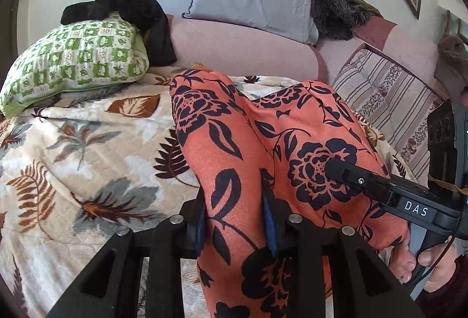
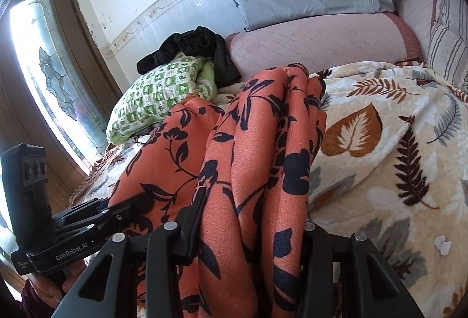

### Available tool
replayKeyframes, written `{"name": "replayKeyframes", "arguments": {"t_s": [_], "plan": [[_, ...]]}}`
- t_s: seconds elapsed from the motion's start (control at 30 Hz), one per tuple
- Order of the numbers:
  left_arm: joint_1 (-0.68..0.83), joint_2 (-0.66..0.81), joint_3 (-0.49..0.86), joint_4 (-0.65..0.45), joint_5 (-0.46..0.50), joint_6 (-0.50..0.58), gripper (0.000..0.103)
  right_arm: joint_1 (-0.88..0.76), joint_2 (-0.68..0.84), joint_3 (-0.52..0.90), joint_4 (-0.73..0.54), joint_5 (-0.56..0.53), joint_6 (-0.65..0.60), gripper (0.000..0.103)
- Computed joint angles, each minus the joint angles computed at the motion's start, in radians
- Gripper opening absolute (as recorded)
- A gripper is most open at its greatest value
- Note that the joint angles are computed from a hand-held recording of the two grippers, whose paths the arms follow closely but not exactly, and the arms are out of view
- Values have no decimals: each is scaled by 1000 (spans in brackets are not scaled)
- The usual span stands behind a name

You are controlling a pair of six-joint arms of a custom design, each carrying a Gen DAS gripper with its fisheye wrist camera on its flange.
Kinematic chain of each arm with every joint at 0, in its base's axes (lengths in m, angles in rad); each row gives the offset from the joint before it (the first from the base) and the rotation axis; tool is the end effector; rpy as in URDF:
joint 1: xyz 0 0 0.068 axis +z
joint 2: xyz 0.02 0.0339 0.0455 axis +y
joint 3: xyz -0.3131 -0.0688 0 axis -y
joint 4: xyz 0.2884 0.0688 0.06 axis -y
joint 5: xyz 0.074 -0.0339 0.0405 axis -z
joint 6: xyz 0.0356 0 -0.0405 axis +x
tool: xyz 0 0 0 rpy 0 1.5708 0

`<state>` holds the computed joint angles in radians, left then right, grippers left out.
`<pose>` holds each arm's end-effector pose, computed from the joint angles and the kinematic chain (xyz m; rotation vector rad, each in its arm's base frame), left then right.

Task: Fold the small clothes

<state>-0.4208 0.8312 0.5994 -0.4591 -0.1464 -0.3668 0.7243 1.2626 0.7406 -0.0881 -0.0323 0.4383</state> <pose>0.1734 -0.0719 0.2673 -0.0170 2.2655 -0.2556 0.2200 0.1962 0.2573 -0.3418 2.2403 0.6790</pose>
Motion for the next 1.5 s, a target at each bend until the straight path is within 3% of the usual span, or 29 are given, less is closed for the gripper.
{"name": "replayKeyframes", "arguments": {"t_s": [0.4,0.9,1.1,1.33,1.43,1.5], "plan": [[189,-145,-47,-160,47,74,34,108,176,32,119,-67,92,44],[272,-100,-100,-144,59,81,35,112,323,56,157,-107,165,44],[325,-60,-140,-114,66,105,44,103,341,64,127,-109,170,44],[301,-62,-170,-86,-28,128,71,100,352,78,97,-105,157,48],[353,-74,-161,-121,27,105,72,92,353,72,95,-117,173,58],[326,-112,-156,-169,-7,69,72,90,334,62,79,-106,184,65]]}}
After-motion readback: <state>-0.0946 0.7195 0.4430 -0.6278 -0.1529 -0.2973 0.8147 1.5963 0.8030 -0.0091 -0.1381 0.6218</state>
